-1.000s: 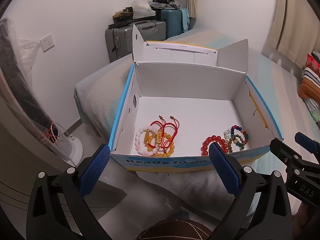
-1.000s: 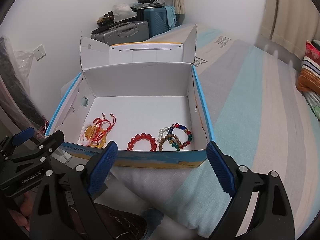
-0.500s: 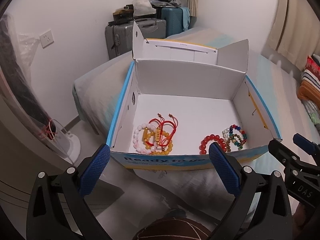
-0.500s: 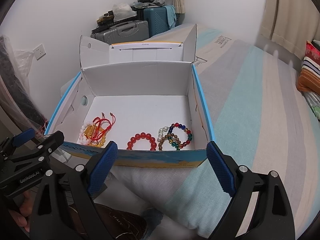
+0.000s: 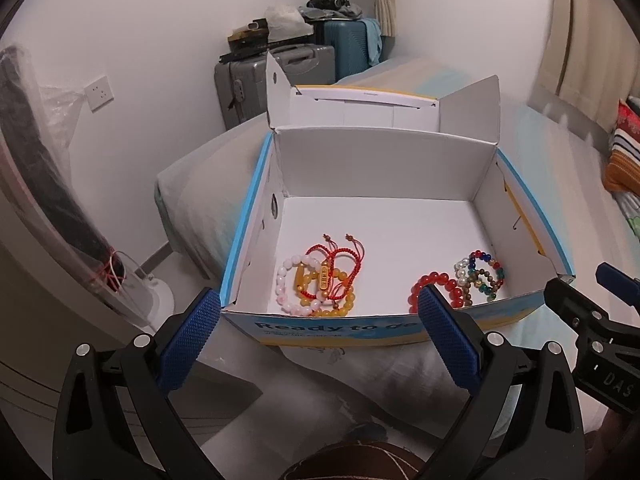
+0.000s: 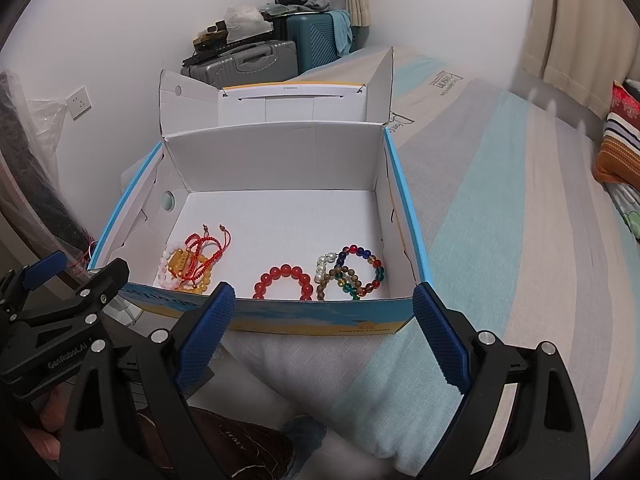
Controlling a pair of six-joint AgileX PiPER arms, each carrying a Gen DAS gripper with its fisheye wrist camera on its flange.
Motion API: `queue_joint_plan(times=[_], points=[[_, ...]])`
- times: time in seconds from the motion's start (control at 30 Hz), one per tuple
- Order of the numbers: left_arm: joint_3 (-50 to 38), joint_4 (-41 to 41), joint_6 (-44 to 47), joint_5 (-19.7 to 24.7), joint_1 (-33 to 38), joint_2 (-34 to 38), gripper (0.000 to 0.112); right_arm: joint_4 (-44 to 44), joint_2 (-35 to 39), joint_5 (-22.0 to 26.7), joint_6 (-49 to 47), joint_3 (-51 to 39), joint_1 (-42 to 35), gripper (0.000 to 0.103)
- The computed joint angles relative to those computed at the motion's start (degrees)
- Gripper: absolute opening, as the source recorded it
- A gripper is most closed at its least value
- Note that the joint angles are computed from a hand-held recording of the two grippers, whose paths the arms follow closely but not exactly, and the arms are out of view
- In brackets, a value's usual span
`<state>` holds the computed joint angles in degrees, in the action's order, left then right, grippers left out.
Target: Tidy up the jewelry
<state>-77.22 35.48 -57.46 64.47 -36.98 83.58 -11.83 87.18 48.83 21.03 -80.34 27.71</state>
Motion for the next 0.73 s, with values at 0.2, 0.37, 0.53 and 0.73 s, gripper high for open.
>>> queue_joint_plan(times=[0.2, 0.37, 0.53, 0.73], points=[[-0.63, -0.38, -0.06, 1.22, 0.45, 0.99, 0.097, -0.10, 0.32, 0.33, 0.22, -0.41, 0.10, 0.086], [0.23, 0.60, -1.07, 0.38, -0.09, 0.46, 0.097, -0.09, 0.52, 0.45, 0.30, -0.69, 0.16, 0.086], [-0.57, -0.96, 0.43, 0.39, 0.53, 0.50, 0.097, -0.15, 0.38, 0.36, 0.34, -0.44, 0.21, 0.086], [-0.48, -2.25, 1.28, -0.70, 0.92, 0.32, 0.097, -0.43, 0.59, 0.42, 0.79, -0.59, 0.46, 0.086]])
